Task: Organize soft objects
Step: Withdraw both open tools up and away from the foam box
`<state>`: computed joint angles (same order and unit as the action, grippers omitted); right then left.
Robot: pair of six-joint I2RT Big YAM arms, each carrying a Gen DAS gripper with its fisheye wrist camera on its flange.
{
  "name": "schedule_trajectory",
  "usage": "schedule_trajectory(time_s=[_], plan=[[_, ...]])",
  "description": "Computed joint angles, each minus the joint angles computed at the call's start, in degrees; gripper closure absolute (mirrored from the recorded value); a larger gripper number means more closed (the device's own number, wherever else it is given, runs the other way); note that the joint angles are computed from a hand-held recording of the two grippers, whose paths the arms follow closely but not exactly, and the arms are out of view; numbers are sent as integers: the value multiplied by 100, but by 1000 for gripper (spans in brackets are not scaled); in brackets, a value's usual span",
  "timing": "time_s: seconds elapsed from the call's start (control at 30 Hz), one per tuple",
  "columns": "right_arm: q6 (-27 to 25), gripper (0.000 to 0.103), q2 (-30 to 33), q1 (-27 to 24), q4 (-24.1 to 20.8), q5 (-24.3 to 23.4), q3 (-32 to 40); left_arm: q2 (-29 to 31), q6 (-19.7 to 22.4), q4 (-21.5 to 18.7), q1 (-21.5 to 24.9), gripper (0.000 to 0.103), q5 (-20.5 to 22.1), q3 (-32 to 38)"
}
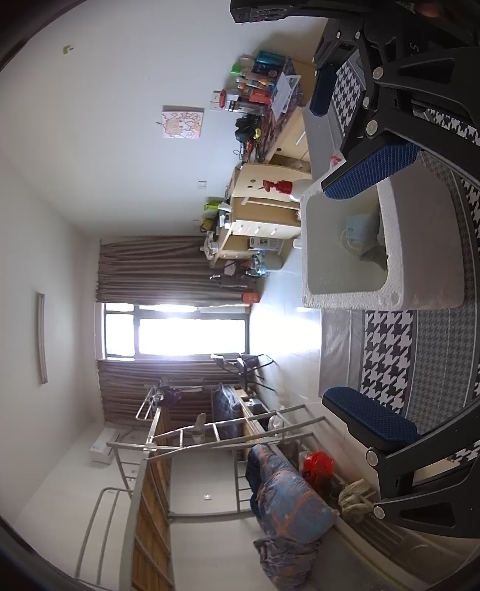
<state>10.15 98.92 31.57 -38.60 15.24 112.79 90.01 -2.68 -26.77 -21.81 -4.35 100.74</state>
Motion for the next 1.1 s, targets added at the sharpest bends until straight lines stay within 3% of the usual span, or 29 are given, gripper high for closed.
schedule_trajectory(time_s=[0.47, 1.1], plan=[[63, 6, -802, 75, 540, 415, -1022, -307, -11, 160, -175, 1, -44, -365], [8, 6, -1391, 306, 998, 905, -1823, -742, 87, 403, -405, 1, -168, -901]])
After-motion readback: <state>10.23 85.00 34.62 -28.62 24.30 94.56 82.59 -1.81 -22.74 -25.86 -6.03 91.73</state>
